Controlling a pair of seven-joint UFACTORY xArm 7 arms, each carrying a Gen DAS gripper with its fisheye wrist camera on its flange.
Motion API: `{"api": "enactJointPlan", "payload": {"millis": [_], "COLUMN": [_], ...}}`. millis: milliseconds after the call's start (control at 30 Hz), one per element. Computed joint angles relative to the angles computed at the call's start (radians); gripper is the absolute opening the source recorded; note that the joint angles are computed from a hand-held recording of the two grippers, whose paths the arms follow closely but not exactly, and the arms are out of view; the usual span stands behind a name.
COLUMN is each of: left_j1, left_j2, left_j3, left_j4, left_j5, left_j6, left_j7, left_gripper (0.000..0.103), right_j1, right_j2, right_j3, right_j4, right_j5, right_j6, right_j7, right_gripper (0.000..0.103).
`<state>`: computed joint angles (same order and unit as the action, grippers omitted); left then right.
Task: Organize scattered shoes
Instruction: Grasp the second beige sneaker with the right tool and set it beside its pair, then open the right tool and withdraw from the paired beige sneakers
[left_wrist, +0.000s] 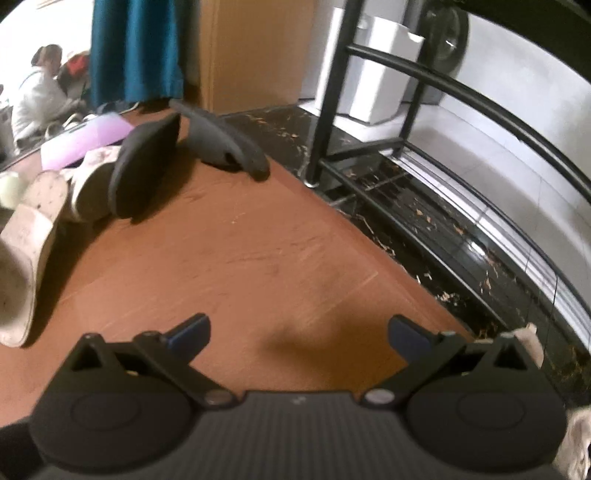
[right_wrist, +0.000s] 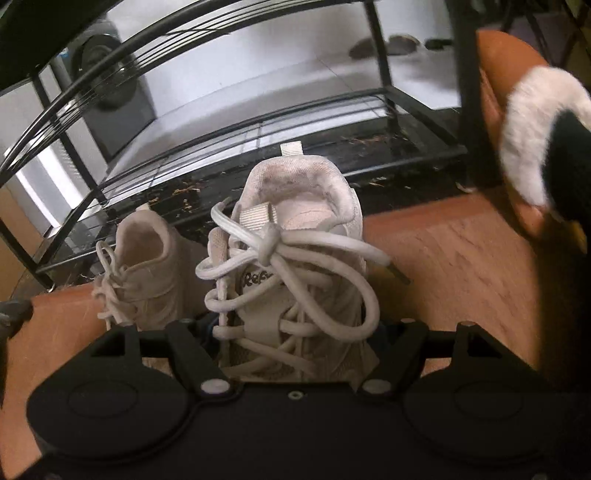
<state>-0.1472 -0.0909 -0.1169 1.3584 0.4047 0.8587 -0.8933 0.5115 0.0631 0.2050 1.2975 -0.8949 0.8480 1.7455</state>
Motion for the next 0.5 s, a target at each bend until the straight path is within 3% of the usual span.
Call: {"api": "enactJointPlan", "payload": {"millis": [233, 500], "left_j1": [-0.01, -0.022], "left_j2": [0.025, 0.039], "left_j3": [0.005, 0.003], "left_j4": [0.028, 0.018], "left_j5": [-0.027, -0.007], "left_j6": [0.011, -0.034], "left_j7": [0.042, 0.103], "left_gripper": [0.102, 0.102], "right_j1": [0.031, 0.05], "right_j2": [0.075, 0.083], "right_j3": [-0.014, -0.041], "right_j4": [0.074, 0.075], "right_j5": [-0.04, -0.051], "right_j6": [0.015, -0.002], "right_j7": [-0.127, -0.093], "right_gripper": [0.075, 0.08]}}
